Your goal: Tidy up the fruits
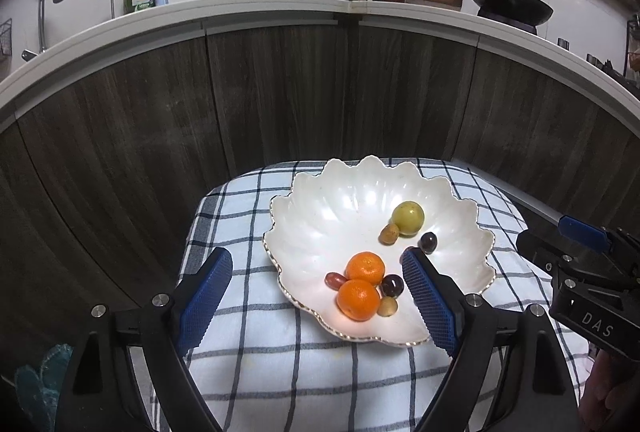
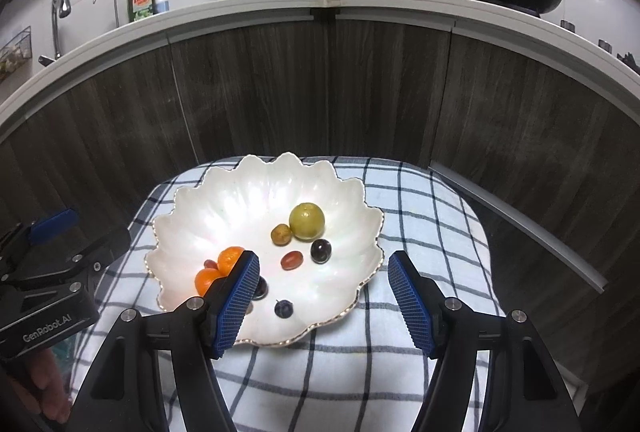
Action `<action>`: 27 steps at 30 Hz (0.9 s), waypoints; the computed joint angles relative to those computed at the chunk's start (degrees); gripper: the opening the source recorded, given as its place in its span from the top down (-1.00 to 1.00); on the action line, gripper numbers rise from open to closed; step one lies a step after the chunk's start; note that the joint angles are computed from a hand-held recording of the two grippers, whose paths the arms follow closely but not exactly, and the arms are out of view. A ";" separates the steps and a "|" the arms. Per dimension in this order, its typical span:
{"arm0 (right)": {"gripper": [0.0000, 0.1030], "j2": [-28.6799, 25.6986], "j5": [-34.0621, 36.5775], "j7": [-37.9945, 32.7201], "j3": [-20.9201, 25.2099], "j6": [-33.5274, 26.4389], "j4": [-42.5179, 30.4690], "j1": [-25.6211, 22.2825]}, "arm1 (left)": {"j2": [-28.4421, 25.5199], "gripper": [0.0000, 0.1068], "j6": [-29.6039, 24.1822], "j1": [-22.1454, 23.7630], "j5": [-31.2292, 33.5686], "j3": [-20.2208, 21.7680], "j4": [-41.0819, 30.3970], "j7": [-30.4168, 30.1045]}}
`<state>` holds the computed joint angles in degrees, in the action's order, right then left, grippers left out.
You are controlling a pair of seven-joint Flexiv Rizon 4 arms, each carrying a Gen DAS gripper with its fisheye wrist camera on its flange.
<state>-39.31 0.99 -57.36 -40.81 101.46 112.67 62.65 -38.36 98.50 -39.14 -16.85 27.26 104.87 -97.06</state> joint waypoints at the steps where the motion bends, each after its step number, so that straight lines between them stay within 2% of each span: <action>1: -0.32 0.22 0.19 -0.01 -0.29 0.24 0.46 0.39 | 0.25 -0.64 0.11 -0.71 -0.01 0.64 0.49 -0.20; 7: -0.32 1.16 2.31 -1.21 -2.95 1.84 3.59 3.91 | 1.37 -0.65 1.02 -4.26 -0.85 3.24 2.91 -0.66; 17: -0.32 2.79 6.83 -4.38 -4.82 3.86 7.85 7.48 | 2.10 -0.65 2.14 -10.15 -4.10 6.69 6.31 -0.19; 20: -0.32 3.39 8.07 -5.42 -5.29 4.30 9.16 8.50 | 1.41 -0.65 3.06 -14.10 -6.51 9.69 7.56 -0.34; 27: -0.32 4.46 11.43 -7.25 -6.49 5.88 12.86 11.19 | 1.70 -0.65 4.81 -17.91 -11.54 9.97 10.27 2.73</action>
<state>-34.85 12.42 -64.61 -47.30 107.35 125.53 73.85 -36.66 103.31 -57.04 -28.39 37.23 115.14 -94.32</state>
